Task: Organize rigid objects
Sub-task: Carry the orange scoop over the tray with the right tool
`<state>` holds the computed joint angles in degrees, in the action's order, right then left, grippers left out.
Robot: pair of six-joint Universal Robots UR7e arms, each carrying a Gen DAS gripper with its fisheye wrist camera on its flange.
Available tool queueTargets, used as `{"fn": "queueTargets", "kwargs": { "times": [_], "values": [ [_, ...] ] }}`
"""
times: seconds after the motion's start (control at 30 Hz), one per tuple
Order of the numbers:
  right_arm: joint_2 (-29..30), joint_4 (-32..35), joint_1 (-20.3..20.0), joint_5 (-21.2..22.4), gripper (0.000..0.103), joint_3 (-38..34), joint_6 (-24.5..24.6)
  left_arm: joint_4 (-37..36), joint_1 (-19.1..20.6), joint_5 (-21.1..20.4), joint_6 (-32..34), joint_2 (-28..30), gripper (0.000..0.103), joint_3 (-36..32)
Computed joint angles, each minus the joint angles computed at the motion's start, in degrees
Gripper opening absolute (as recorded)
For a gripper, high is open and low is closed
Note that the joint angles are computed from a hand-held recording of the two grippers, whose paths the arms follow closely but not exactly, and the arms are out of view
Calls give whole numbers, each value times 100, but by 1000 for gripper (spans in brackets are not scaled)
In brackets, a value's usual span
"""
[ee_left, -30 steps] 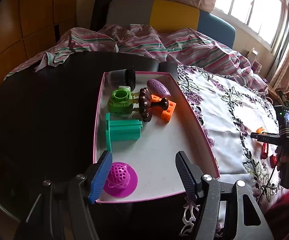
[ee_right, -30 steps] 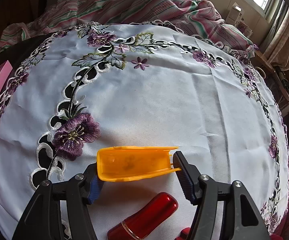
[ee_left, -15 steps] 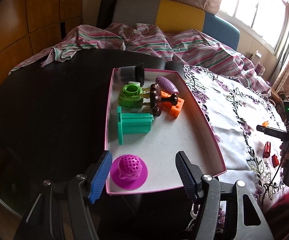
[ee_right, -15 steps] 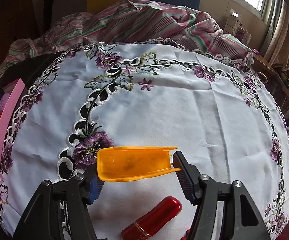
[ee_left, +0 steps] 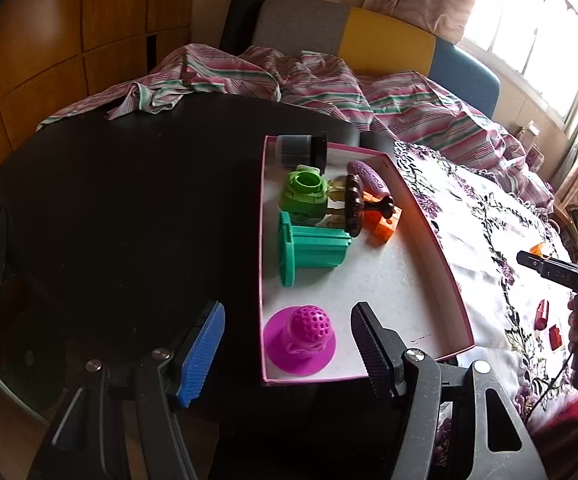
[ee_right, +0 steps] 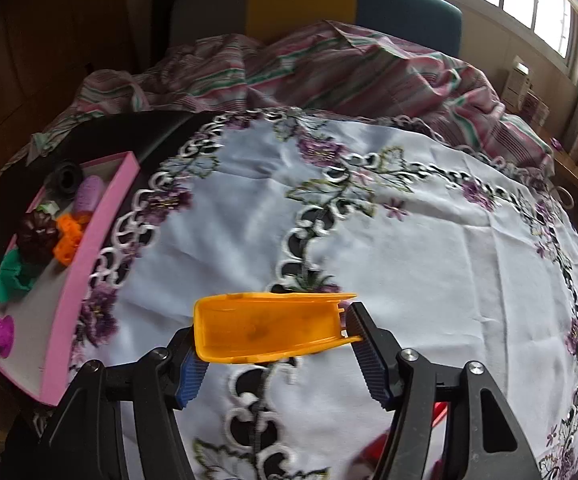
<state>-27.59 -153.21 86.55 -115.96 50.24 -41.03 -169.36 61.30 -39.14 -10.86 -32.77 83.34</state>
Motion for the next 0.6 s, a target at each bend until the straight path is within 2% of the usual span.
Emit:
{"fn": "queueTargets", "kwargs": {
  "times": [0.2,0.33,0.47,0.6],
  "values": [
    [-50,72,284,476,65,515,-236,-34,49,8,-101,-88,67,130],
    [40,248,461,720,65,598,-368,-94,75,11,-154,-135,67,192],
    [201,470,592,784,65,535,-468,-150,94,16,-174,-156,67,231],
    [450,731,696,617,65,308,-618,-147,123,-17,-243,-195,67,269]
  ]
}}
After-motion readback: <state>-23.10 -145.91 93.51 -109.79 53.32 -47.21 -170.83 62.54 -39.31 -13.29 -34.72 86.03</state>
